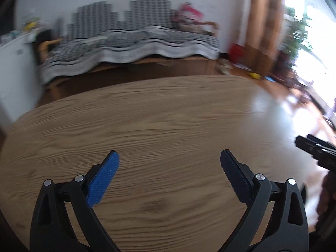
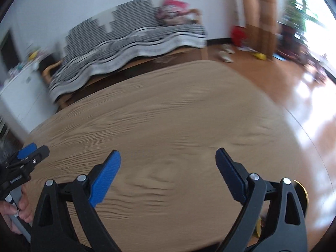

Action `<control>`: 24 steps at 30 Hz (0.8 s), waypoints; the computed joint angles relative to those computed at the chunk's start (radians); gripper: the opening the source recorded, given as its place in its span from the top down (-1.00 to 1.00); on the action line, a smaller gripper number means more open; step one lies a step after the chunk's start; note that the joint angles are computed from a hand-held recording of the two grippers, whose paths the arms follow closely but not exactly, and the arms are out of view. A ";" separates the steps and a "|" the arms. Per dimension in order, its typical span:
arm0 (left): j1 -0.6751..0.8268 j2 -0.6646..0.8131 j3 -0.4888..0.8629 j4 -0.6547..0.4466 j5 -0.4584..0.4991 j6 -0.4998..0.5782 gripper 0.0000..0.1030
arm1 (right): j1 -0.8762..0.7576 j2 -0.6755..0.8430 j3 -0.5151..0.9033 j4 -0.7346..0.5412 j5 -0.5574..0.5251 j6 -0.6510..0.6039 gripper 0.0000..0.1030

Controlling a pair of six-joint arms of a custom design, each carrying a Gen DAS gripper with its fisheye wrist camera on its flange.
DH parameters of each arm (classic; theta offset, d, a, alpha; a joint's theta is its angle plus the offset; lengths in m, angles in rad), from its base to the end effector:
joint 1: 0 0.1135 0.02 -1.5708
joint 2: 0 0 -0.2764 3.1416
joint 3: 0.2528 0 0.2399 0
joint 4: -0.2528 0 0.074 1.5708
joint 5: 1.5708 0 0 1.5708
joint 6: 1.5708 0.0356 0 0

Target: Collect trash

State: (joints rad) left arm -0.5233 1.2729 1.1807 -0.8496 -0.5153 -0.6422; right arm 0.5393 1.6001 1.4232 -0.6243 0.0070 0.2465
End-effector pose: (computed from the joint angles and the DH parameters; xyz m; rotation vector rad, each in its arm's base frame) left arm 0.2144 -0.1035 0.3312 -0.3399 2.3286 0.0961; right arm 0.2949 0.1762 0.3293 -0.3472 2.3779 0.3648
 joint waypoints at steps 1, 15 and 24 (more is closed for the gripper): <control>0.030 -0.043 -0.032 -0.019 -0.010 -0.002 -0.83 | 0.038 0.028 0.030 -0.003 0.013 0.004 -0.72; 0.397 -0.328 -0.204 -0.033 0.082 0.207 -0.83 | 0.329 0.339 0.370 -0.076 0.102 0.017 -0.74; 0.362 -0.336 -0.206 -0.030 0.074 0.191 -0.83 | 0.327 0.324 0.338 -0.065 0.111 0.015 -0.74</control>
State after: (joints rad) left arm -0.1609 0.9374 0.9743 -0.8799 -0.4412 -0.4516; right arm 0.8660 1.9241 1.7607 -0.6896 0.1177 0.2614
